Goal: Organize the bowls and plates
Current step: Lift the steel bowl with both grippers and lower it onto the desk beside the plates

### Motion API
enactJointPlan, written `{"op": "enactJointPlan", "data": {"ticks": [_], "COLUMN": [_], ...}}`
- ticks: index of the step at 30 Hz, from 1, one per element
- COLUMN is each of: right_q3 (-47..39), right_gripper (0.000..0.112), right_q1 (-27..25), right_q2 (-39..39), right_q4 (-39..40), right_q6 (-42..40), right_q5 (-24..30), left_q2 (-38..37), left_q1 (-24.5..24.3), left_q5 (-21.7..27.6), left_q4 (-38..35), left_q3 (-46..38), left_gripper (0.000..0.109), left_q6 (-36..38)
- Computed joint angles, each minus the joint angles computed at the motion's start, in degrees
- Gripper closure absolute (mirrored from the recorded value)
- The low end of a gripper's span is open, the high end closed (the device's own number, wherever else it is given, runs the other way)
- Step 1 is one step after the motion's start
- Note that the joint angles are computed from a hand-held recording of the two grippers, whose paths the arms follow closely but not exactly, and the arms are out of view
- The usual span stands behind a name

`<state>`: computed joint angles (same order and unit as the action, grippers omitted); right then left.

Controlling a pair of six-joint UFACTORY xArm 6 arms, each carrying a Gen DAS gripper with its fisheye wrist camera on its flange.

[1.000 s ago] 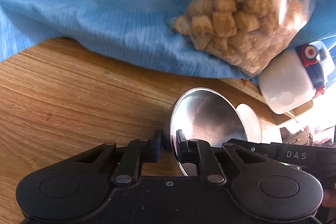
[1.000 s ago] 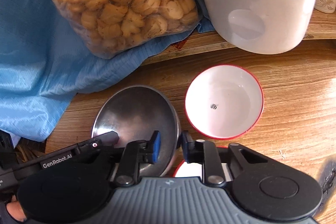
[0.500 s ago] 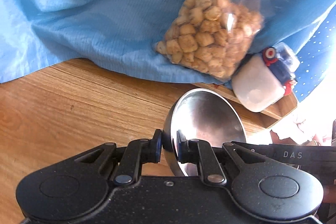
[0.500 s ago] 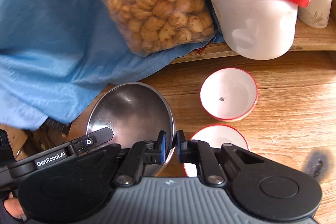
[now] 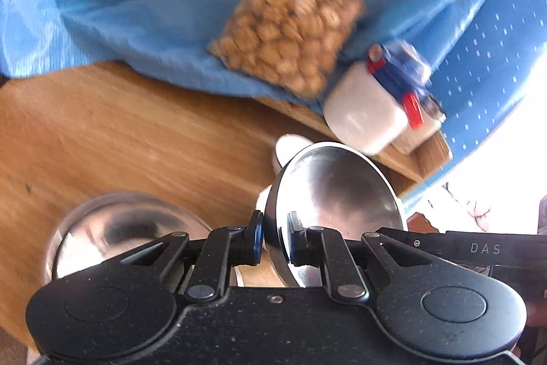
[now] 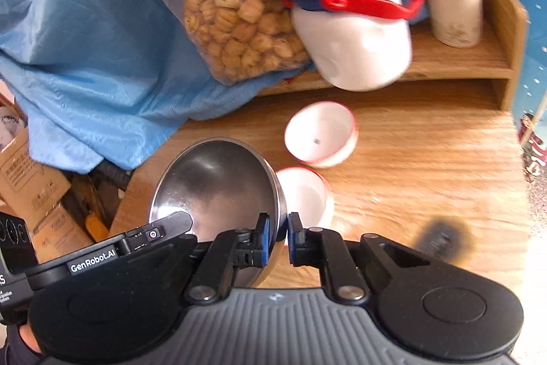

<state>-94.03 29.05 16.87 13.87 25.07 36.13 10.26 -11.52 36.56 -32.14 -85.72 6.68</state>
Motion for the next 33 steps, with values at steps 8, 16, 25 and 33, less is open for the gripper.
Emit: {"op": "enactJointPlan", "data": {"ticks": [8,16,25,33], "right_q3": [13.84,19.15,19.99,19.7], "right_gripper": [0.1,0.1,0.1,0.1], "right_q1": [-3.42,-5.08,-6.12,-6.61], "right_q2": [-9.49,-13.02,-13.05,-12.25], "right_q4": [11.93,17.08,16.88,16.15], "right_q6": [-12.41,-19.86,-21.4,-21.91], "right_q5": [1.29,4.56,5.88,7.27], "left_q2": [-7.85,-12.32,-12.22,-11.41], "left_q1": [-6.79,-10.08,-11.91,-13.18], "left_q5": [-3.51,-4.96,-4.79,-3.65], "left_q4": [7.69,13.42,17.28,22.49], "left_q3": [12.3,19.81,21.04,20.29], "left_gripper": [0.094,0.095,0.095,0.094], "left_q6": [-11.61,-21.79,-25.87,-30.25]}}
